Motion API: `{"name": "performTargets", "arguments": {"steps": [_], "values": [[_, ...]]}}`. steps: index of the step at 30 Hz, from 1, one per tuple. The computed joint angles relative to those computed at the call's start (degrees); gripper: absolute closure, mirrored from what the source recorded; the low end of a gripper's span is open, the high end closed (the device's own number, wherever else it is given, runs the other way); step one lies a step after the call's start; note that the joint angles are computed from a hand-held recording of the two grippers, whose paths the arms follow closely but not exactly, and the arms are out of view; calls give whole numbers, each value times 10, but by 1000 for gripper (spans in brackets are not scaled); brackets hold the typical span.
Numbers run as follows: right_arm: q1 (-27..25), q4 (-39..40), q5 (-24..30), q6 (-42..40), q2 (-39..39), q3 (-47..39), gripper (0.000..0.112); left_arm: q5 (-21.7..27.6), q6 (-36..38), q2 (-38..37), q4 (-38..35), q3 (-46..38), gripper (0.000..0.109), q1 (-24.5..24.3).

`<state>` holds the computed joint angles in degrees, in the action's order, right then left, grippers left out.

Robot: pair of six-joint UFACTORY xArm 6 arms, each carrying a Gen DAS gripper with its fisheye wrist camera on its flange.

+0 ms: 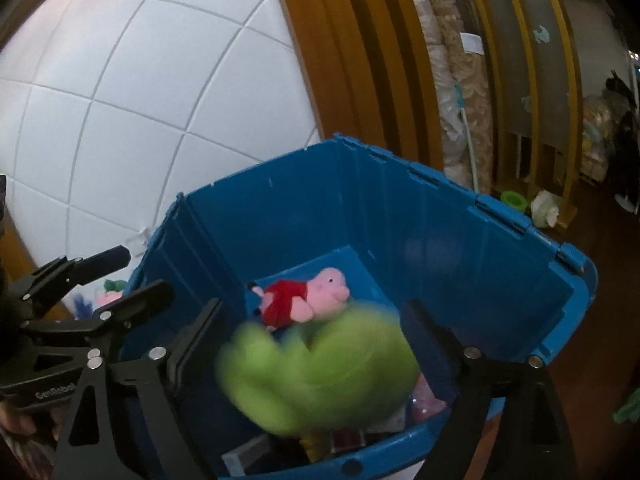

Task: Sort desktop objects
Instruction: 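Open both tools to drop the frog plush into the bin, then move both tools back to the pile on the table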

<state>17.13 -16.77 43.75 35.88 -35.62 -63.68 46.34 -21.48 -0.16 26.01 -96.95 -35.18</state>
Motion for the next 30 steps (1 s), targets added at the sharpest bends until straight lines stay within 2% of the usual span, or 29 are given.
{"name": "performTargets", "arguments": {"steps": [2, 5, 9, 17, 21, 26, 30], "values": [[12, -28, 9, 12, -4, -1, 10, -1, -8, -5, 1, 5, 33, 0], [21, -49, 14, 19, -3, -7, 10, -8, -28, -20, 15, 22, 32, 3], [28, -75, 23, 30, 7, -15, 9, -14, -73, -50, 70, 56, 32, 3], [53, -129, 37, 41, 31, -36, 9, -19, -145, -97, 110, 105, 32, 16], [65, -143, 40, 43, 33, -41, 9, -37, -185, -132, 129, 147, 32, 27], [90, -155, 22, 58, 33, -42, 9, -39, -239, -195, 177, 216, 32, 38], [130, -183, -4, 85, 46, -58, 9, -25, -259, -255, 183, 275, 32, 62]]}}
